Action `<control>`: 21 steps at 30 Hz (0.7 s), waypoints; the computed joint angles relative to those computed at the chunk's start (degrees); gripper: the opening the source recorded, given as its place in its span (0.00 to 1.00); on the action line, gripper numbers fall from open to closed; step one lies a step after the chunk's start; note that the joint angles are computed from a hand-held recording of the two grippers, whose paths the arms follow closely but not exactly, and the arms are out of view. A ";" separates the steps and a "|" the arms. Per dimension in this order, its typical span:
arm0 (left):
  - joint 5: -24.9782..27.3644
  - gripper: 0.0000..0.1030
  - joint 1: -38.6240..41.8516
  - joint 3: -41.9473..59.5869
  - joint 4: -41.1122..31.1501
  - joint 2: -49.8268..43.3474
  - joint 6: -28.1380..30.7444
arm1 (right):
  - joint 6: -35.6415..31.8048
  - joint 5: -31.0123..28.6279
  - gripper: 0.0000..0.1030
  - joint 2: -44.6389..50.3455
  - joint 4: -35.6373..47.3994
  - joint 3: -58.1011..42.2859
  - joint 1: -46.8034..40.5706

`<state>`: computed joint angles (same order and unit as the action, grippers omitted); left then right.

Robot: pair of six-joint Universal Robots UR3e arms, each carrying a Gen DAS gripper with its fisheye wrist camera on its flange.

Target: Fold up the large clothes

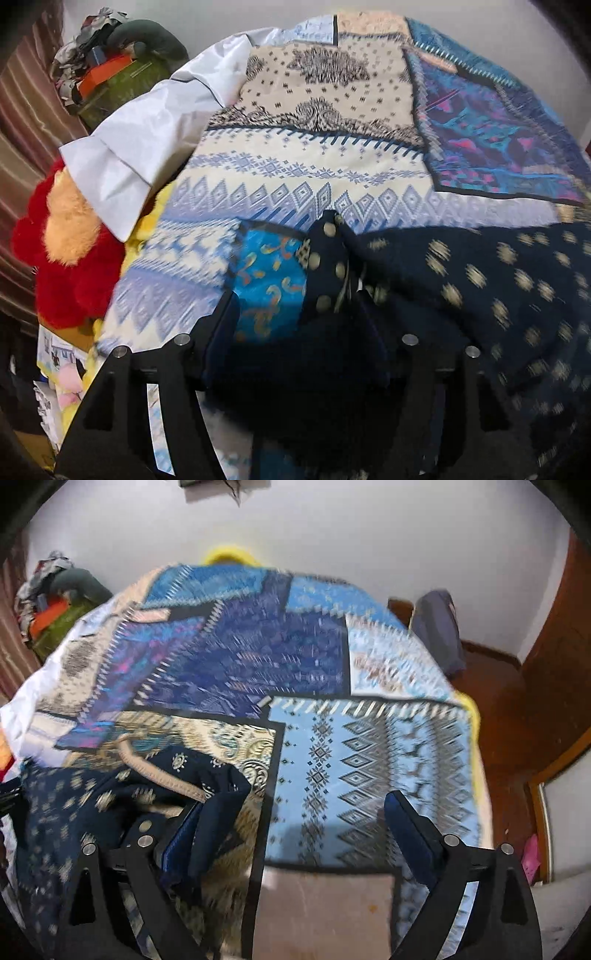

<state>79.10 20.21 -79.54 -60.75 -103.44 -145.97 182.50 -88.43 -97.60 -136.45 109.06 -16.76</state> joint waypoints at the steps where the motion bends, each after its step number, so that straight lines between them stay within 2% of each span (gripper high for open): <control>1: -1.80 0.61 1.70 -0.10 -2.43 2.18 0.98 | -0.52 -0.44 0.90 -2.58 1.24 0.13 0.35; 7: -13.38 0.62 12.42 -0.19 -17.18 16.50 10.91 | -3.00 -3.65 0.91 -18.92 15.54 -4.30 4.29; 11: -23.49 0.71 24.99 4.84 -37.29 26.13 24.76 | -1.13 -4.88 0.92 -26.52 27.02 -11.09 8.67; 13: -27.38 0.72 32.52 10.38 -51.17 28.79 34.11 | 1.16 -7.91 0.99 -28.10 30.36 -13.69 13.61; 14: -28.95 0.74 37.79 14.94 -61.37 29.69 41.24 | 3.78 -11.69 1.00 -28.68 32.48 -15.56 19.12; 15: -29.84 0.77 40.67 17.59 -67.17 29.71 45.56 | 7.41 -16.59 1.00 -27.62 33.11 -16.80 25.06; 16: -30.42 0.78 45.95 22.63 -77.48 29.51 53.32 | 10.34 -20.17 1.00 -27.65 35.19 -18.28 31.06; 19: -28.73 0.85 59.49 34.12 -100.66 27.70 72.63 | 23.04 -31.35 1.00 -24.66 42.02 -22.27 49.06; 21: -25.82 0.90 68.12 37.86 -110.86 27.29 82.91 | 34.24 -38.30 1.00 -21.66 48.24 -24.69 61.06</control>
<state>53.28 88.32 -41.67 -171.61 -76.15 -63.06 216.74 -126.74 -119.26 -88.21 84.37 44.30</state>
